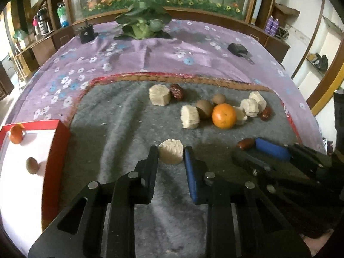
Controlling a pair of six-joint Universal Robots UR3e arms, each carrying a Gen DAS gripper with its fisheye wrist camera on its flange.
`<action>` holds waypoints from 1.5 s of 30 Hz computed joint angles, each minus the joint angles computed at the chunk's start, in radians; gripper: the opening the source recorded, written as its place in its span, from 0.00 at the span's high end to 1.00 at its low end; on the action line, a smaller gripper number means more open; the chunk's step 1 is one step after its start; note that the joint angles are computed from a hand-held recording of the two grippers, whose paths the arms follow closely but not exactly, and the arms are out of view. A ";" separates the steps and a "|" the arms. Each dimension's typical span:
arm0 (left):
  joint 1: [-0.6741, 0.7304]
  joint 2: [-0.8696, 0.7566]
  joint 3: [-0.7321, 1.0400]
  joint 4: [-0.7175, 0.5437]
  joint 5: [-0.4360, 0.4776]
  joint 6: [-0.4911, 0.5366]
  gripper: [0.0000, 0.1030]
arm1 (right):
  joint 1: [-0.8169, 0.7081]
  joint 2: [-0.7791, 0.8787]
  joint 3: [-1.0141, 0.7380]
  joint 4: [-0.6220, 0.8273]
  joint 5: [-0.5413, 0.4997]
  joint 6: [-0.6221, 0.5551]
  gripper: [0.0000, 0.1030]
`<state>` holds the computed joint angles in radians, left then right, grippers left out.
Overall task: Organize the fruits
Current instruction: 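Grasp the pale pastry with the left gripper while the right gripper carries a red date to the tray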
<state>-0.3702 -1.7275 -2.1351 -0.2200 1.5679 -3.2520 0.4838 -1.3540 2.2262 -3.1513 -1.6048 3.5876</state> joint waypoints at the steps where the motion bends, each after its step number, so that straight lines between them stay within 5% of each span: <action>1: 0.010 0.011 -0.008 -0.005 -0.007 0.003 0.77 | 0.031 0.032 -0.046 0.022 -0.063 -0.001 0.57; 3: 0.021 0.031 -0.024 -0.006 -0.010 0.008 0.77 | 0.049 0.041 -0.073 0.056 -0.102 -0.003 0.67; 12: 0.068 0.164 -0.107 -0.029 -0.028 0.021 0.77 | 0.085 -0.027 -0.073 0.119 -0.115 -0.026 0.68; 23: 0.256 0.519 -0.249 -0.191 -0.082 0.104 0.77 | 0.249 0.050 -0.309 0.189 -0.145 -0.047 0.68; 36: 0.773 1.064 -0.379 -0.634 -0.304 0.384 0.77 | 0.382 0.272 -0.716 0.346 -0.132 -0.102 0.68; 45: 1.175 1.277 -0.366 -1.029 -0.480 0.663 0.77 | 0.426 0.446 -1.011 0.471 -0.068 -0.154 0.68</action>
<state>0.8049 -0.4509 -2.5008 -1.2493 1.0880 -2.5895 0.9095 -0.9077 1.2155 -2.6806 -1.6730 3.4333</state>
